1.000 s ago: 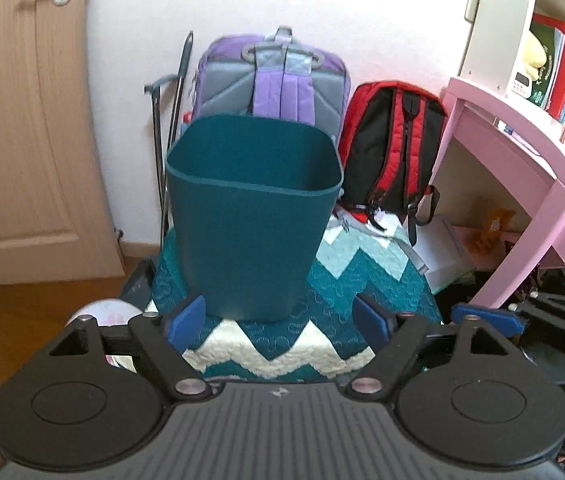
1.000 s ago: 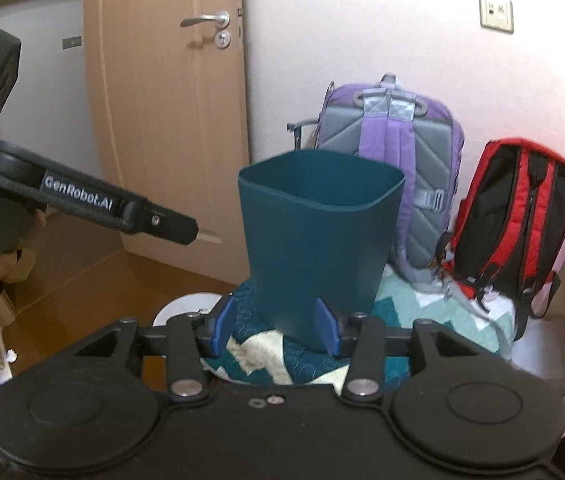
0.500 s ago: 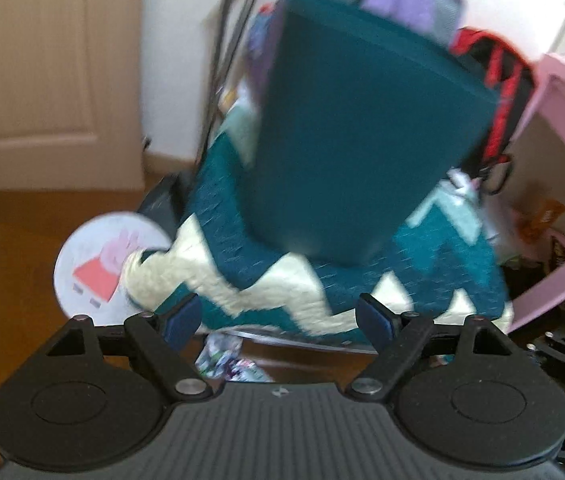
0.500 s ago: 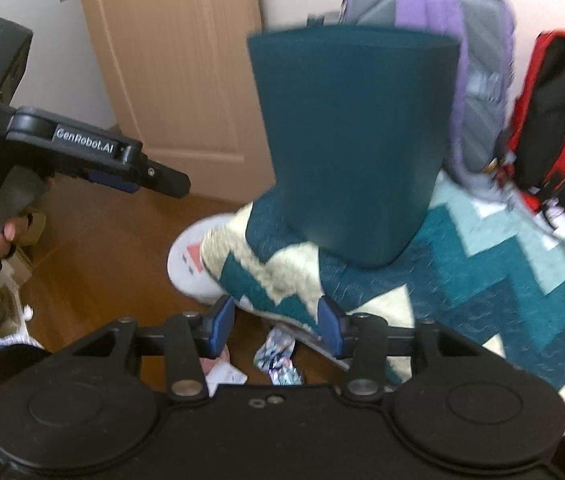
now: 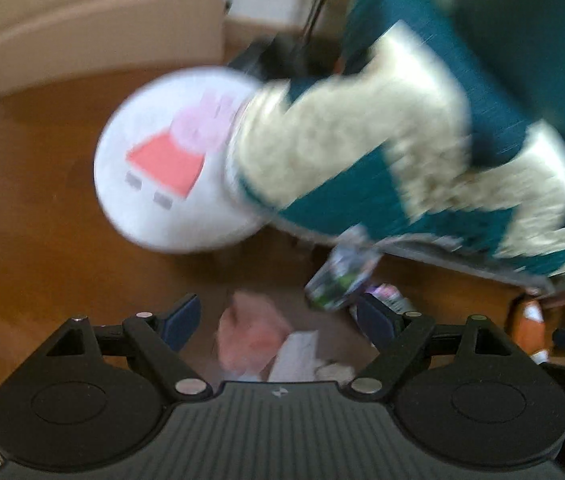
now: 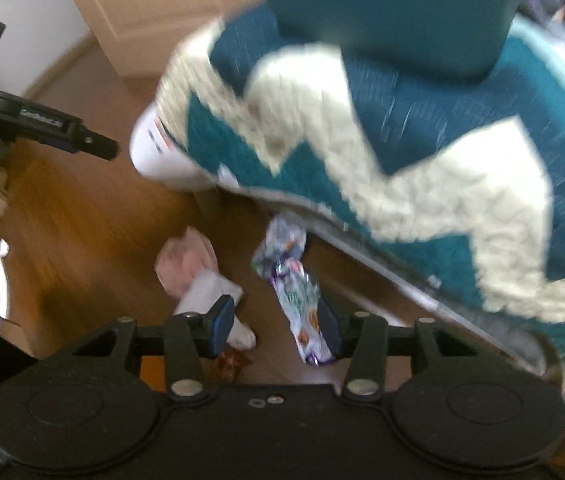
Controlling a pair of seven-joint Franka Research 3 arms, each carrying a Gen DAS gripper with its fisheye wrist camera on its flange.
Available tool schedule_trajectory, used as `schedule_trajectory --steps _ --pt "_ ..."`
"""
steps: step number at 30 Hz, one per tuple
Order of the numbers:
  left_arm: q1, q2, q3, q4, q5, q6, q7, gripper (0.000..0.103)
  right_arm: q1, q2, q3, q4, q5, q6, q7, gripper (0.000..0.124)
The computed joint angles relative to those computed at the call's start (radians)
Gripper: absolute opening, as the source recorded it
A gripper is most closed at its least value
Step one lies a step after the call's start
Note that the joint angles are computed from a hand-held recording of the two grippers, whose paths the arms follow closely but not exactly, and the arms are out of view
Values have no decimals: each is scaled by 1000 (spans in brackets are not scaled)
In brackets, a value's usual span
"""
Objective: Collect trash
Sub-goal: 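Lower both tools back down to the trash pile, then grasp pink mesh pouf with left tool while right tool grasps snack wrapper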
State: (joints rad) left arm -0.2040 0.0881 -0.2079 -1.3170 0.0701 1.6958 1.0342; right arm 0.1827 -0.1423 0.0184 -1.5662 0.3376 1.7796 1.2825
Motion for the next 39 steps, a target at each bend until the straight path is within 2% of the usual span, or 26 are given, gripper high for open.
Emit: schedule_trajectory --steps 4,9,21,26,32,34,36,38,39 --pt "30 -35 16 -171 -57 60 53 85 17 49 22 -52 -42 19 -4 46" --pt "57 -27 27 -312 -131 111 65 85 42 125 37 -95 -99 62 -10 46" --pt "108 17 36 -543 -301 284 -3 85 76 267 37 -156 -185 161 -76 46" --pt "123 24 35 -605 -382 318 -28 85 87 312 38 -161 -204 186 -99 46" --pt "129 25 33 -630 -416 342 -28 65 107 360 43 -142 -216 199 -102 44" --pt "129 20 33 -637 -414 355 -39 60 117 379 44 -126 -232 181 -95 43" --pt "129 11 35 -648 -412 370 -52 50 124 378 45 -135 -239 196 -104 42" --pt "124 -1 33 -664 -409 389 -69 45 131 374 46 -143 -253 207 -105 31" --pt "124 -9 35 -668 -406 389 -75 42 137 375 46 -144 -263 206 -99 7"
